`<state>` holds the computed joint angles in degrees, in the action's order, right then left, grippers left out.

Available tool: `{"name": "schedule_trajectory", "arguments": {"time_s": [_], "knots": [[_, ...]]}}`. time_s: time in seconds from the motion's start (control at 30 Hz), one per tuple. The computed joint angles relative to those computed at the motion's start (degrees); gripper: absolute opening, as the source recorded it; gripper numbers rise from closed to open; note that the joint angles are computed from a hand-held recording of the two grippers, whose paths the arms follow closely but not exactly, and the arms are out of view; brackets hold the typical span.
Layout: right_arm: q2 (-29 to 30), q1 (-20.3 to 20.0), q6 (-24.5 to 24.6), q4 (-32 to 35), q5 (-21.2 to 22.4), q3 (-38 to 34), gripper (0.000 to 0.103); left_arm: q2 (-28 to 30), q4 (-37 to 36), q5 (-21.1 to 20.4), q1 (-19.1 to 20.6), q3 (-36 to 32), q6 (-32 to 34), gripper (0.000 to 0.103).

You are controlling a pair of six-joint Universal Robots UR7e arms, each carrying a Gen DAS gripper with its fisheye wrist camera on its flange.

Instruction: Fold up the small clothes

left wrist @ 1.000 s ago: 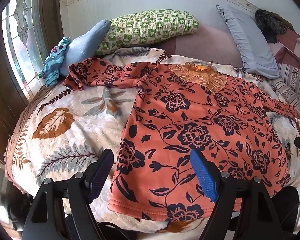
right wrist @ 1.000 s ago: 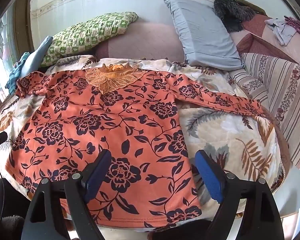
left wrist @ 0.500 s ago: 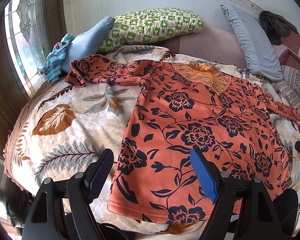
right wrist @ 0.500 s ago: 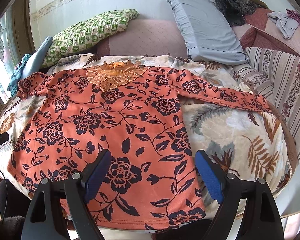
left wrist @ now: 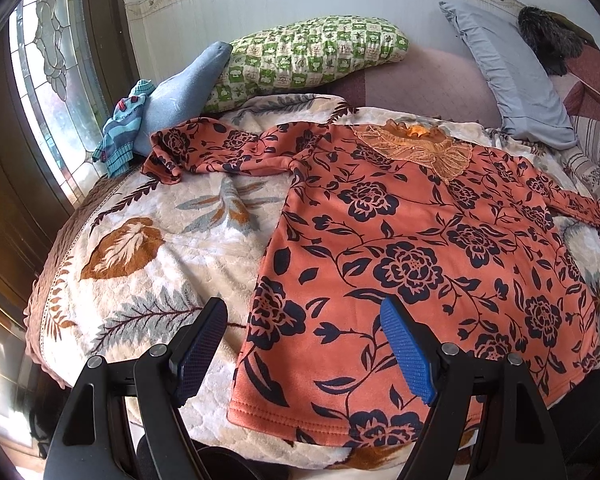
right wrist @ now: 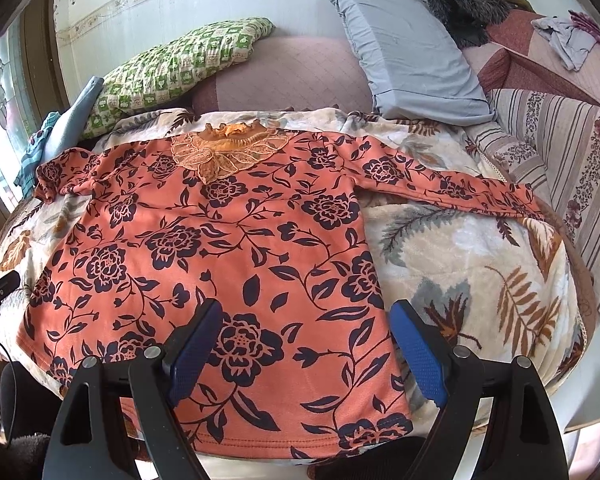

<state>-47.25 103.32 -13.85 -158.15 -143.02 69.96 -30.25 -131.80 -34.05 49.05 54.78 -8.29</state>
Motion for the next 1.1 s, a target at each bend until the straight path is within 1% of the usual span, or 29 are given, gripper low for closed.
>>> {"name": "schedule_trajectory", "arguments": {"time_s": [0.13,0.27,0.5,1.1], "knots": [[-0.1,0.0,0.2,0.1,0.0,0.1,0.087,-0.1,-0.2,0.1,0.0,-0.1,0.2,0.079],[-0.1,-0.1,0.4,0.2,0.1,0.2,0.087,0.4,1.2,0.8,0.0,-1.3,-0.3,0.079],[-0.4,-0.4,2.0,1.7,0.4,0.4,0.087,0.9,2.7,1.3,-0.2,-2.2,-0.5,0.079],[-1.1,-1.1,4.2,3.5,1.0,0.9,0.087,0.5,3.1,0.2,-0.6,-1.9,1.5,0.079]]}}
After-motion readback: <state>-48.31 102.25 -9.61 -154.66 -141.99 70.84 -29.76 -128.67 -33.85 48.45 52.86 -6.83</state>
